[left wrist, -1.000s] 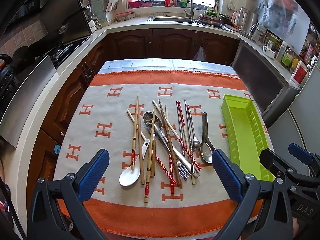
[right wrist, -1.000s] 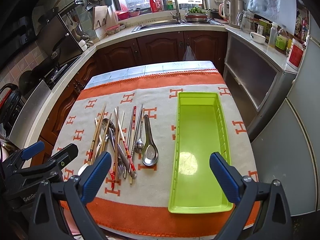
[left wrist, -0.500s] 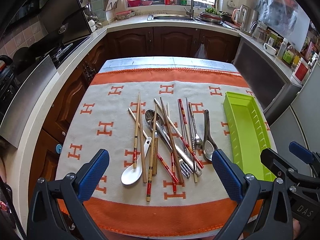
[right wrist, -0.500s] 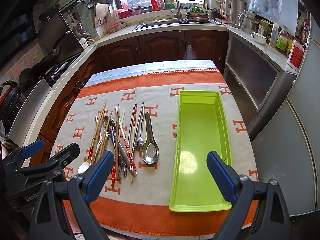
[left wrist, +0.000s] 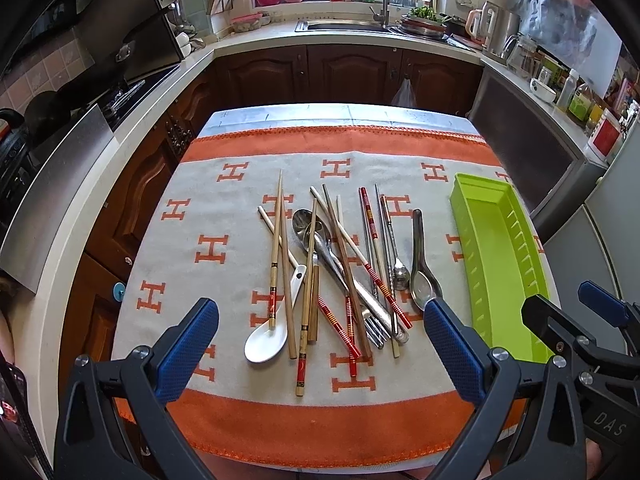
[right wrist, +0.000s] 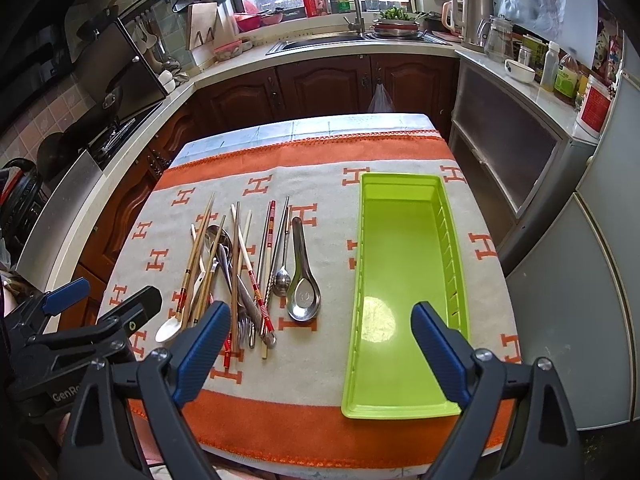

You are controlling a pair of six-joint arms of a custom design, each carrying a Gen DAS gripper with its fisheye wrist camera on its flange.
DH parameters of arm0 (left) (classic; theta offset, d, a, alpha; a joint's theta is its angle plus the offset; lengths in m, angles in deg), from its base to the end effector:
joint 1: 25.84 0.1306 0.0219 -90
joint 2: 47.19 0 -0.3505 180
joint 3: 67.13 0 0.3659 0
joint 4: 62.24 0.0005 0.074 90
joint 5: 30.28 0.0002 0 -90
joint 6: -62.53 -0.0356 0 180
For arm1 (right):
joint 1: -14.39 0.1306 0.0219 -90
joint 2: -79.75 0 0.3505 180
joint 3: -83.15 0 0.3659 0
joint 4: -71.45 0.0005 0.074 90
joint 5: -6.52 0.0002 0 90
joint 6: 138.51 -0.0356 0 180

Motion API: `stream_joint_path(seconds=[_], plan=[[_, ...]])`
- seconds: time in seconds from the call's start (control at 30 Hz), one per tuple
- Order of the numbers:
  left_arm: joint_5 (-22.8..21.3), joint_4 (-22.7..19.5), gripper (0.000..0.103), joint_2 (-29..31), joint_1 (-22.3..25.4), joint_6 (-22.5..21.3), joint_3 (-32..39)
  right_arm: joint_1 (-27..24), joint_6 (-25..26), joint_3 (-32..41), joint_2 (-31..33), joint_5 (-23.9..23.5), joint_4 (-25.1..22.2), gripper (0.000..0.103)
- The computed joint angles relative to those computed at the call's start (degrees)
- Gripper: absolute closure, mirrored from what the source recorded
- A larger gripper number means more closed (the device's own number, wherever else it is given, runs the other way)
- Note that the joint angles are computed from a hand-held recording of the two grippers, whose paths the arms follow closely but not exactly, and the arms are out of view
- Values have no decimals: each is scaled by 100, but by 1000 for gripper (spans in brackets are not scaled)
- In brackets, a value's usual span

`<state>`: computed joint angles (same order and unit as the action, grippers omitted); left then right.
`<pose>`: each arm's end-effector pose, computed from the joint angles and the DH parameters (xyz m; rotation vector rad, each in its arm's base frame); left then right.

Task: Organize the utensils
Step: 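Move both tools toward the wooden chopsticks in the utensil pile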

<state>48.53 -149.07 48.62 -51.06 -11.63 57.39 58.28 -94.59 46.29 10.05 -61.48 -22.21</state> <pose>0.3969 -0.1798 0.5625 0.1376 2.5518 -0.0215 0.3720 0.3387 0.5642 0.1753 2.5120 0.1170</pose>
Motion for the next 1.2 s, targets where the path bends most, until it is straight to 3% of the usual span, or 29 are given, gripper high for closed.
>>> stream_joint_path(seconds=[1.0,1.2], plan=[[125,-78,2,21,131,-5,-93,34,88,449,331,-38,-274,14],[418,170,2,12,387,-306,-172,-44,393,776,555,-82,-283,16]])
